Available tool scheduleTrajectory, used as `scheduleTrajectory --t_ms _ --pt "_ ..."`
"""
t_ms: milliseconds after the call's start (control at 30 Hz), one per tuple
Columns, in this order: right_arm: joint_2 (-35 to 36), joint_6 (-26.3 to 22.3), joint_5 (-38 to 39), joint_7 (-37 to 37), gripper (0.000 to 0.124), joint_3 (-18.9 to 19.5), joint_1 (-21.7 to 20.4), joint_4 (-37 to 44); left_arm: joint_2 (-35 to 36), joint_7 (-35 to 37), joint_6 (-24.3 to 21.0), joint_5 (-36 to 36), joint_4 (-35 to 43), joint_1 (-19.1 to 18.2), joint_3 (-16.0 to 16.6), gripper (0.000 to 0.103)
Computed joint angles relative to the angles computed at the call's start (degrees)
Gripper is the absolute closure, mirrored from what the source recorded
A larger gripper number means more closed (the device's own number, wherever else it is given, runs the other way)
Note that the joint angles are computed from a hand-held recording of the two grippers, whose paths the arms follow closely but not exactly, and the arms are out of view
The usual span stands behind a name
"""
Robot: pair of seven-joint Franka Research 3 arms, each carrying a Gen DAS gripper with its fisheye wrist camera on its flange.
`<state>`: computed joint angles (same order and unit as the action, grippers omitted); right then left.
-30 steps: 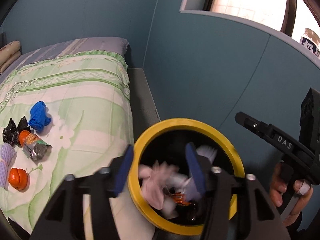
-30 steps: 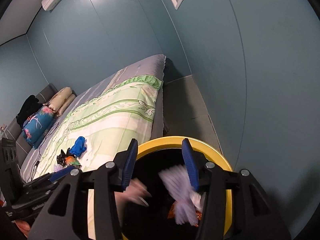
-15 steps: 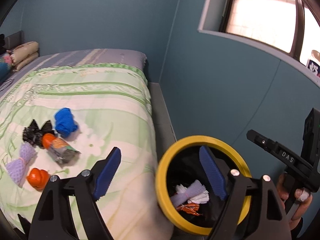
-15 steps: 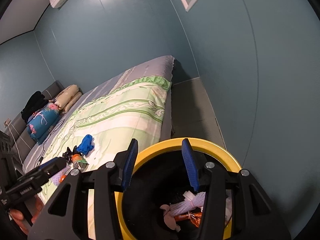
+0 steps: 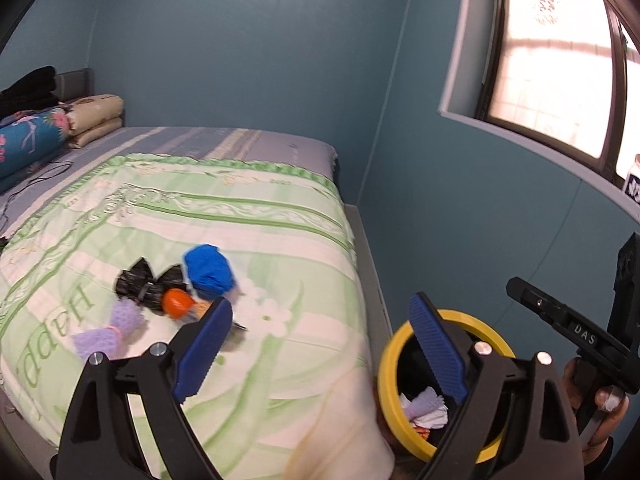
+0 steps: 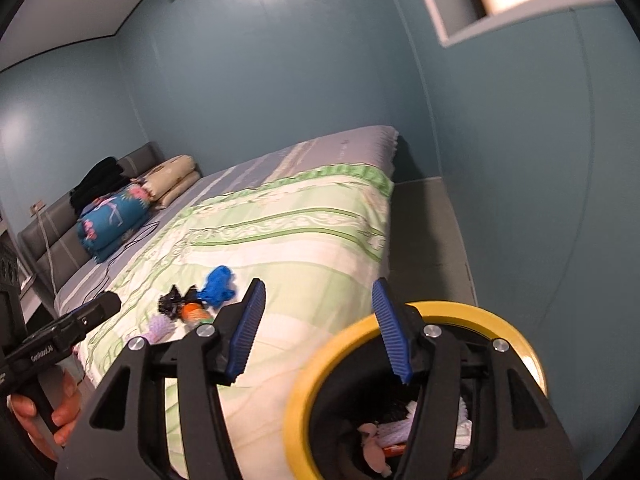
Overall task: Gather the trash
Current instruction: 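Move both open tools back over the trash pile on the bed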
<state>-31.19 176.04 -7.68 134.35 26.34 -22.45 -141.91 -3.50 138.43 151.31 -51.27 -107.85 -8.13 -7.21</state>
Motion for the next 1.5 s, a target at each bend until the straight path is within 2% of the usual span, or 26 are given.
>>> scheduleTrajectory --t_ms 100,400,533,733,900,1000,1100,1267,1500 --pt "1.3 0.4 -0.8 -0.5 0.068 1.1 0.0 1.9 -0.6 0.3 1.3 -1.0 -0.3 0.6 0.8 0.013" --pt "6.9 1.6 -3.7 -1.5 0.064 3.2 1.5 7.6 -1.7 2.3 2.3 -3.8 -1.3 2.4 3.1 0.013" --pt "9.5 2.2 -5.8 -1.3 0.062 4.7 1.2 10.1 -1.9 2.9 2.9 -4.9 -1.6 3.4 3.9 0.008" --pt "14.5 3.4 -9.7 0.9 0.058 7.6 0.3 14.4 -1.4 4.0 3.1 -9.2 -1.8 5.0 4.8 0.008" --pt "19.1 3.8 -17.1 6.0 0.054 12.6 -3.4 19.0 -0.4 5.2 3.2 -11.7 -1.7 6.7 5.1 0.008" --pt "22.6 2.7 -24.1 10.7 0.054 16.9 -6.9 22.6 0.5 5.6 3.8 -11.6 -1.4 7.6 4.8 0.008" --pt "26.8 0.4 -32.7 15.5 0.054 19.4 -8.2 26.5 1.8 6.0 3.6 -11.2 -0.6 8.6 4.5 0.008" --pt "32.8 -3.6 -40.4 18.9 0.054 18.0 -4.5 31.4 4.7 3.1 2.8 -9.7 1.5 10.9 3.8 0.008" --pt "38.5 -7.4 -42.2 17.9 0.054 13.6 2.2 36.0 8.5 -0.2 2.9 -6.5 4.0 13.7 2.0 0.008"
